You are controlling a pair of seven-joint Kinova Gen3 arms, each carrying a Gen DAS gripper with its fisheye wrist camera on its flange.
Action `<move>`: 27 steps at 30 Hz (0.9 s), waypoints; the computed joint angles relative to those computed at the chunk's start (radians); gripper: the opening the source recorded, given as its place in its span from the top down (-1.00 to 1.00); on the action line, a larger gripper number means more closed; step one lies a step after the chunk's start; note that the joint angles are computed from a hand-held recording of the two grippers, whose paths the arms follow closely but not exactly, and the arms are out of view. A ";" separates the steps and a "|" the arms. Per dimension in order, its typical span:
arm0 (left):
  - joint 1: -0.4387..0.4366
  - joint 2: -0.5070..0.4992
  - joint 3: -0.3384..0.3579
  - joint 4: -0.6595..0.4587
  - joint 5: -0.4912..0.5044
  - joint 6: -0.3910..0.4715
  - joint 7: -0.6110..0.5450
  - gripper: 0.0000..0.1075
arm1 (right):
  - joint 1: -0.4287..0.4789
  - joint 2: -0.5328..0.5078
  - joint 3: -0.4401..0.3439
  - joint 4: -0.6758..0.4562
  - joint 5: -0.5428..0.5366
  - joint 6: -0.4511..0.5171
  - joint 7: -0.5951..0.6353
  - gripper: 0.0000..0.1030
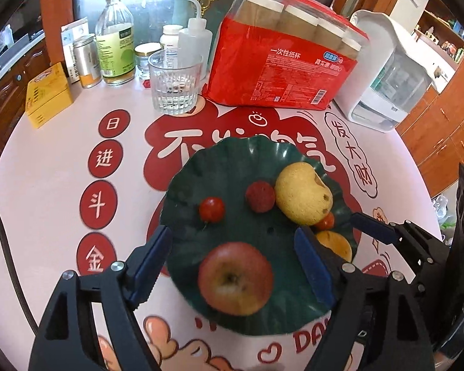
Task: Organize fruits
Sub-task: 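Withdraw both open tools from the plate back toward the banana and fruit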
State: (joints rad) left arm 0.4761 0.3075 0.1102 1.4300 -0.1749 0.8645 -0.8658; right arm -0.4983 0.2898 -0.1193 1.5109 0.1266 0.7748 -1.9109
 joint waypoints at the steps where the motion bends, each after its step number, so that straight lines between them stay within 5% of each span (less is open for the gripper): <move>1: 0.002 -0.012 0.000 0.008 -0.001 0.003 0.004 -0.51 | -0.004 -0.005 0.001 0.002 0.002 0.005 -0.006 -0.41; 13: 0.052 -0.134 0.036 0.072 -0.099 0.069 0.106 -0.51 | -0.046 -0.113 -0.018 0.066 0.067 0.063 -0.134 -0.41; 27: 0.138 -0.283 0.168 0.137 -0.279 0.201 0.396 -0.56 | -0.034 -0.294 -0.098 0.166 0.054 0.099 -0.162 -0.41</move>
State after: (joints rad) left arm 0.6138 0.0248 0.2783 1.5671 -0.4537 1.0659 -0.4699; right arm -0.5322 -0.0041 -0.2168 1.6767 0.1807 0.8738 -2.0729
